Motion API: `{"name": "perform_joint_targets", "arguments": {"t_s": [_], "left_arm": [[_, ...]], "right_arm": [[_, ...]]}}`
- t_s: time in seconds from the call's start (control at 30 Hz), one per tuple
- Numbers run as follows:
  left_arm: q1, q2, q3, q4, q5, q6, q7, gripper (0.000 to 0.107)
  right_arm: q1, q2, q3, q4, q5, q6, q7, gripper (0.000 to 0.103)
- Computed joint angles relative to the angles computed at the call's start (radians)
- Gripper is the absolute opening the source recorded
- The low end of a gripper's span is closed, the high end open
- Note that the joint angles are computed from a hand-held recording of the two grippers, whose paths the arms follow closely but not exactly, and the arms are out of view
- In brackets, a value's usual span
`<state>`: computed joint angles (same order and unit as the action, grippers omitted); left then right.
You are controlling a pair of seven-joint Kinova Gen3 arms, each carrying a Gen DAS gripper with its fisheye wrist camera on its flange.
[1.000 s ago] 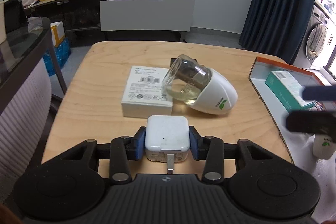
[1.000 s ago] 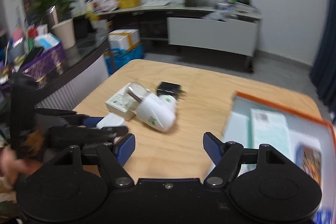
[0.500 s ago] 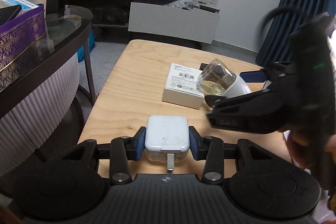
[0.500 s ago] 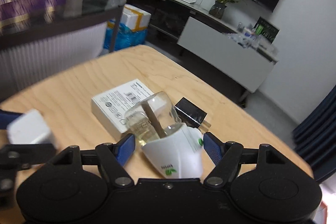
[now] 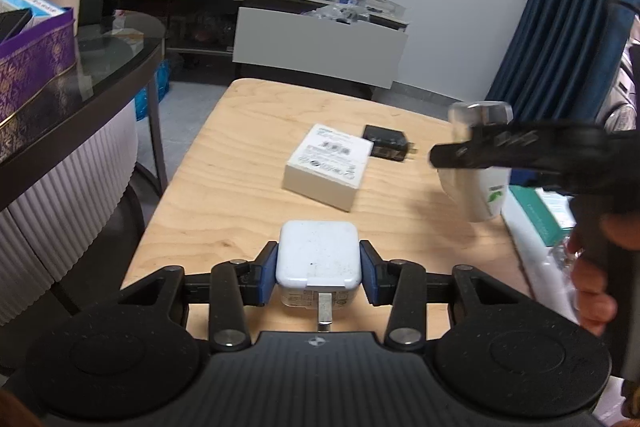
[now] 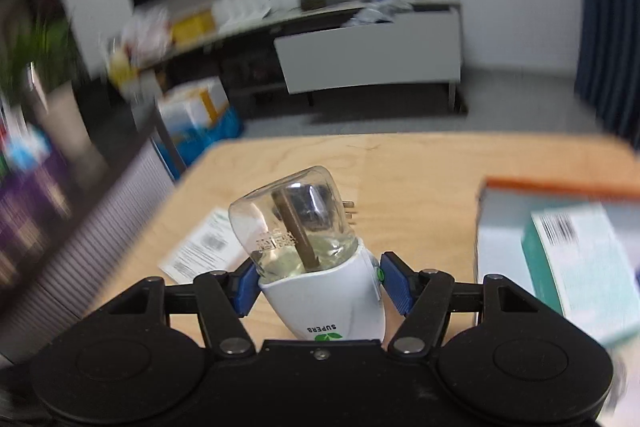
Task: Organize rigid objects
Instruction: 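Carry the cube charger and diffuser over the white box with both grippers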
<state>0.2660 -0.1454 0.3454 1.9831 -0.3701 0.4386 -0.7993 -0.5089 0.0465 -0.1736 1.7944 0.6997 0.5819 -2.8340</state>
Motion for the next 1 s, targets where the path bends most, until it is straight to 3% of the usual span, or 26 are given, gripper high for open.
{"name": "perform_joint_targets", "arguments": {"t_s": [0.07,0.2,0.43,0.63,0.87,1.0], "left_arm": [[-0.001,-0.010,0.017,-0.007,-0.020,0.004,0.013,0.042],[0.013,-0.031,0.039,-0.021,-0.016,0.018,0.013,0.042],[0.038,-0.069,0.125,-0.057,-0.016,0.068,0.022,0.042],[0.048,-0.054,0.232,-0.115,-0.061,0.104,0.087,0.042],[0.118,0.043,0.328,-0.209,-0.223,0.169,0.212,0.042],[0.179,0.104,0.338,-0.259,-0.298,0.201,0.264,0.042]], "right_arm": [[0.019,-0.063,-0.001,0.040,-0.042,-0.033,-0.011,0.076],[0.058,-0.189,-0.072,0.100,-0.020,0.003,-0.085,0.076],[0.150,-0.400,-0.222,0.166,-0.039,0.158,-0.156,0.076],[0.231,-0.572,-0.293,0.189,-0.118,0.305,-0.118,0.076],[0.297,-0.733,-0.263,0.223,-0.222,0.405,-0.016,0.076],[0.338,-0.794,-0.238,0.244,-0.274,0.418,0.034,0.076]]}}
